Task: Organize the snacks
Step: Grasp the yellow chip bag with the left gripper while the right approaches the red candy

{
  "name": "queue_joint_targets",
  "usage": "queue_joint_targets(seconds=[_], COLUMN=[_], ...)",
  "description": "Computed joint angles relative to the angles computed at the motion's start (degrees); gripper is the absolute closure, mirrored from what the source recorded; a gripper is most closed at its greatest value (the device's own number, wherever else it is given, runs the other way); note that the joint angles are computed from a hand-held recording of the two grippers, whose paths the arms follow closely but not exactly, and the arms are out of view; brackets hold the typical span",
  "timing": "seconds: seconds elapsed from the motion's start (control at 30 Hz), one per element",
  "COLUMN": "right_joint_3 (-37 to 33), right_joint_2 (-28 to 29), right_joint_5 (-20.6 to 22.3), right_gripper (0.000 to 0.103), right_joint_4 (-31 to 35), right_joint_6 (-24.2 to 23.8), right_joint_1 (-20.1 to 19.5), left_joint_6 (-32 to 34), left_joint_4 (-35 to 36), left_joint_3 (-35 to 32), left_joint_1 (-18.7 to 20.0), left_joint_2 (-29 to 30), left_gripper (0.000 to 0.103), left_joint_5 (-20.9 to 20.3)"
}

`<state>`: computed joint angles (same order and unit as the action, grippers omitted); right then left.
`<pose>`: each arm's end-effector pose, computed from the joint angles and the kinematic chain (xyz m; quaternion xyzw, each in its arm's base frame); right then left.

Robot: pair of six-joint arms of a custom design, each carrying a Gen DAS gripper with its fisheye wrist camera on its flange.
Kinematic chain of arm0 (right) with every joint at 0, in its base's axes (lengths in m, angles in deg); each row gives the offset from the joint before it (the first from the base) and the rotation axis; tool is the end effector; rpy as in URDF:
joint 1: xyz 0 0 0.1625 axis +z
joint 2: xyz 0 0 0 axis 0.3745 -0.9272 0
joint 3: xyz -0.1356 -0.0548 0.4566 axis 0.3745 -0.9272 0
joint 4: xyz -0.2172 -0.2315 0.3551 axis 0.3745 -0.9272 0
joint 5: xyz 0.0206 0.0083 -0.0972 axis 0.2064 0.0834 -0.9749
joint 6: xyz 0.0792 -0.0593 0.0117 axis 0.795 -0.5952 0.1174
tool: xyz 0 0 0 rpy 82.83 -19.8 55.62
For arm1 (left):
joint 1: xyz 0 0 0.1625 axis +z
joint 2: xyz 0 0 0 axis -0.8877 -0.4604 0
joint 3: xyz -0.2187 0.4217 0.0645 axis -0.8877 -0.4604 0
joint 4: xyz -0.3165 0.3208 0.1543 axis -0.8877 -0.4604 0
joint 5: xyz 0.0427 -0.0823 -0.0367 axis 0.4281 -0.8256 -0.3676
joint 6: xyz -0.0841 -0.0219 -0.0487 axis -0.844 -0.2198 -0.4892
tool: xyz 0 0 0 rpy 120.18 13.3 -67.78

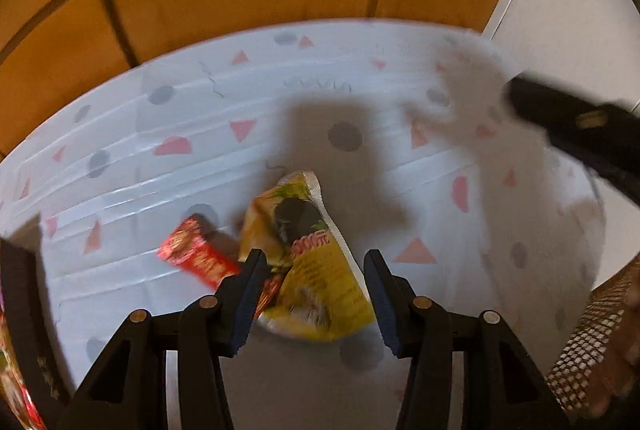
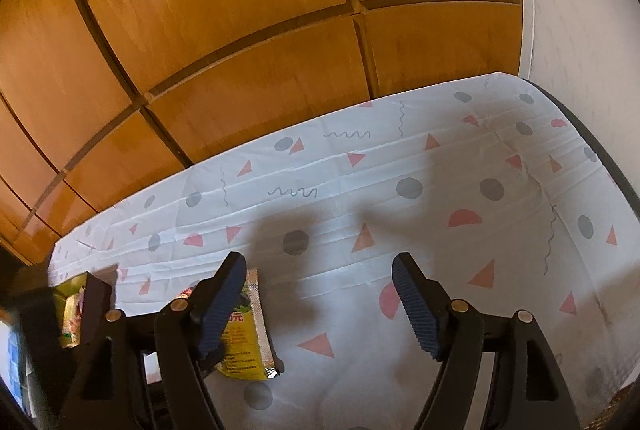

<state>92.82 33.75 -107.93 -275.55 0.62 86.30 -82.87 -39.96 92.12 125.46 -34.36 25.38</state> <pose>0.2441 -0.5558 0.0452 -0.1010 -0.8448 0.4381 0.2901 -0.1168 -0.6389 0.1120 0.3497 0.8926 -0.0570 0.2788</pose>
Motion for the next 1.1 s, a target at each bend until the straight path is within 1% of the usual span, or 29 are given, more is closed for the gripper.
queue_joint_targets(seconds=[0.1,0.17,0.2,0.23,0.3,0.33,0.37,0.47,0.53,0.57,0.6,0.67,0.87,0.93,0.97,1.03,1.1], right_joint_3=[0.21,0.35,0.43,0.51,0.54,0.53,0.53,0.48,0.25,0.09,-0.17,-0.53,-1.99,-2.6,-3.1,-4.91,-7.11], right_joint_2=[-0.16,-0.25,-0.26,-0.25,-0.16,-0.12,-0.13,-0.27,-0.27,-0.29,-0.34,-0.31,0.06,0.26,0.53,1.78,3.14], right_joint_5=[0.49,0.77,0.77,0.75,0.37,0.25,0.17,0.04,0.05,0.28,0.7,1.46,7.57,10.8,11.75,11.49,11.12], right_gripper=[0.026,0.026,0.026,0.026,0.026,0.026,0.026,0.026,0.026,0.026,0.026,0.026,0.027,0.028,0.028,0.028,0.028], right_joint_4=[-0.73,-1.39,-1.69,-1.94,-2.75,-3.05,-3.1,-1.67,0.0,1.28,3.48,6.74,18.02,21.7,23.46,26.37,28.42], right_joint_6=[0.11,0.08,0.1,0.11,-0.08,-0.19,-0.19,0.39,0.47,0.55,0.83,1.02,1.49,2.14,2.6,2.7,2.85], right_joint_1=[-0.04,-0.14,-0.15,-0.14,-0.06,-0.03,-0.05,-0.18,-0.26,-0.39,-0.51,-0.75,-1.54,-1.84,-1.84,-1.31,-0.88], left_joint_6=[0.81,5.1,7.41,9.71,10.87,10.87,10.98,11.52,11.6,11.46,11.45,12.35,14.36,13.89,14.02,14.94,13.24], left_joint_4=[0.16,-3.72,-5.74,-7.59,-7.75,-7.71,-7.93,-7.88,-8.14,-8.17,-8.33,-8.9,-9.46,-8.95,-8.71,-9.02,-7.07], left_joint_3=[-1.19,0.43,1.5,2.7,3.48,3.92,4.42,6.51,8.22,9.17,9.95,12.21,16.94,17.26,17.6,18.16,16.95], left_joint_1=[0.06,-0.22,-0.3,-0.23,0.7,1.21,1.46,2.94,3.41,3.71,3.8,4.34,7.09,7.8,8.18,8.92,10.07], left_joint_2=[2.47,2.09,1.57,0.64,-0.96,-1.87,-2.65,-6.52,-9.34,-11.0,-12.23,-15.41,-23.15,-24.23,-24.84,-25.57,-24.77], left_gripper=[0.051,0.052,0.063,0.073,0.078,0.081,0.082,0.084,0.086,0.086,0.086,0.088,0.089,0.089,0.09,0.09,0.09], left_joint_5=[-1.36,-2.83,-3.16,-2.88,0.39,1.35,1.7,5.57,7.39,8.97,9.71,10.11,10.91,11.07,11.04,10.64,11.97])
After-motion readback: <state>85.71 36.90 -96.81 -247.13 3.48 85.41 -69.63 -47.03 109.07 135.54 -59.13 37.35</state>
